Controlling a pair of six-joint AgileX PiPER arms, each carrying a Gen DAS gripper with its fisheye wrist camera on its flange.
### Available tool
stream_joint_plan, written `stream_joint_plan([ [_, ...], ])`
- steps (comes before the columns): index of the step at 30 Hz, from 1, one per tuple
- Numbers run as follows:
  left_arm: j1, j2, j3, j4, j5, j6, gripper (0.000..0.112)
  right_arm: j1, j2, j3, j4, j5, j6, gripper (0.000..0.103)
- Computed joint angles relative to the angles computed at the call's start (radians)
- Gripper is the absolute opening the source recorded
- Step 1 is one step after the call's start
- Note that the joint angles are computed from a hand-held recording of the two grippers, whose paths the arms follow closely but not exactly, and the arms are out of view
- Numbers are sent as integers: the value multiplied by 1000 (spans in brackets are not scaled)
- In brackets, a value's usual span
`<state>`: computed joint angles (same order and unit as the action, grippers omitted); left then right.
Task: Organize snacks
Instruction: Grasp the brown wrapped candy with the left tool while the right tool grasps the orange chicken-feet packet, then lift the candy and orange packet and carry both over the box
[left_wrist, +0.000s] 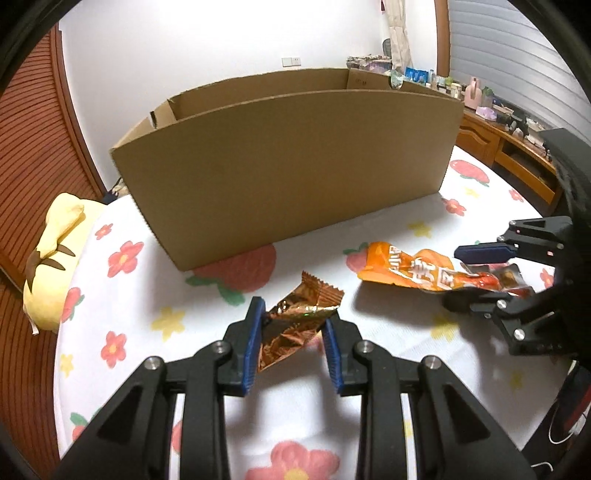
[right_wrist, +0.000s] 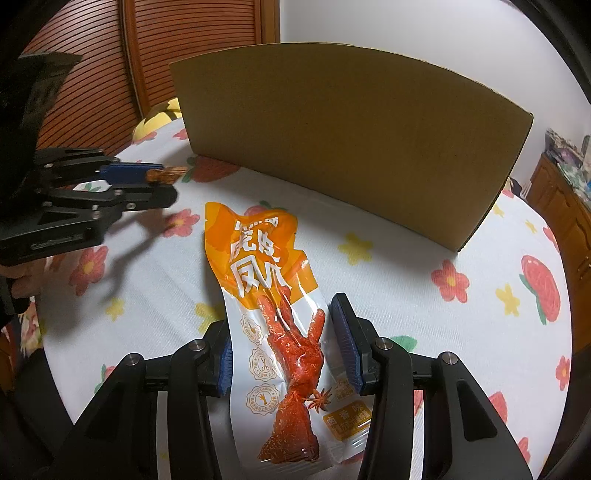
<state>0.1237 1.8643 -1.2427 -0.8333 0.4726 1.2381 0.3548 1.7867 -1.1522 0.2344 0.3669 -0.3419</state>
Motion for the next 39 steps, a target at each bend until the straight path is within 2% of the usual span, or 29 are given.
stream_joint_plan([
  [15,73,-84,121,-168,24,180,29,3,-2,2,-27,-8,24,44],
  [23,86,-100,132,-198,32,207,29,32,-36,26,-116,-14,134,43],
  [39,88,-169,118,-196,58,192,29,44,-133,24,-159,-10,158,43],
])
